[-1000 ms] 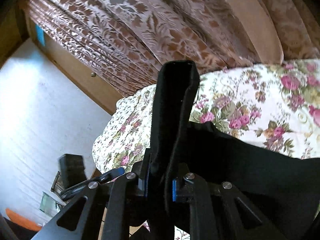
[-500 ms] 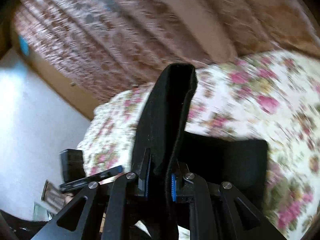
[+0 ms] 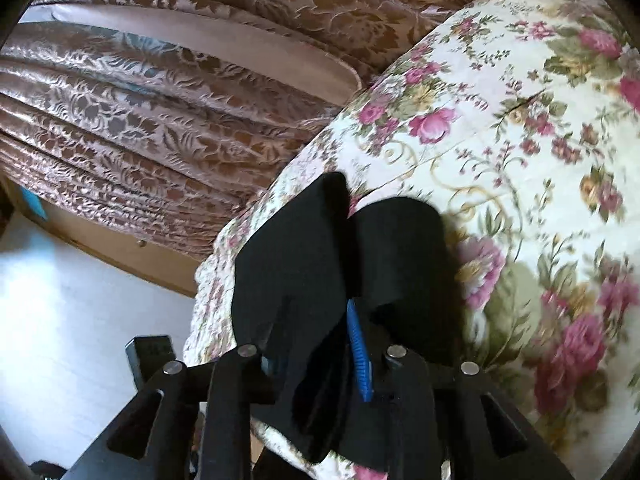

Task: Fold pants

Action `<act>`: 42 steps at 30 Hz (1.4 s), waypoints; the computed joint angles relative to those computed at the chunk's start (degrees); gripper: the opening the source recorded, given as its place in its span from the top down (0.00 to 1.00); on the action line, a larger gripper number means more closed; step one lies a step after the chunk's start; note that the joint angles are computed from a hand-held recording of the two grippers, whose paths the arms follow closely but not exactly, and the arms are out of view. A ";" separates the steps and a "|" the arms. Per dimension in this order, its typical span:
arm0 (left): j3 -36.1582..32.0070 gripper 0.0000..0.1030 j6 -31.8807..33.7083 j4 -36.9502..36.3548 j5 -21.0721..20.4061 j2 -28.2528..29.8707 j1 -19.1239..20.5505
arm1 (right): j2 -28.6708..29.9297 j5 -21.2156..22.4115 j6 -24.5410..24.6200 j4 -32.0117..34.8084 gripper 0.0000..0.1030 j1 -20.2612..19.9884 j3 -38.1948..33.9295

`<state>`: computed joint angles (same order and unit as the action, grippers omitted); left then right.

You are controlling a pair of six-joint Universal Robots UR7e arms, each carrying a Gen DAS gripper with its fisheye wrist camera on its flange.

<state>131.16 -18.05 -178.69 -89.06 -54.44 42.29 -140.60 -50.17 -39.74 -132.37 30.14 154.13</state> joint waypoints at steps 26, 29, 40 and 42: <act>2.04 0.63 2.59 3.86 20.26 -1.14 -12.43 | 19.73 -33.29 13.67 -35.38 0.88 32.20 1.23; 2.16 0.63 2.80 4.42 21.56 -1.47 -13.81 | 18.85 -37.63 13.90 -36.32 0.88 36.25 0.86; 1.36 0.63 4.47 4.82 22.84 1.58 -15.55 | 18.30 -38.92 12.75 -37.82 0.88 28.57 1.55; 1.31 0.62 4.49 4.55 23.27 2.24 -15.80 | 19.78 -37.33 11.66 -39.71 0.88 25.23 2.34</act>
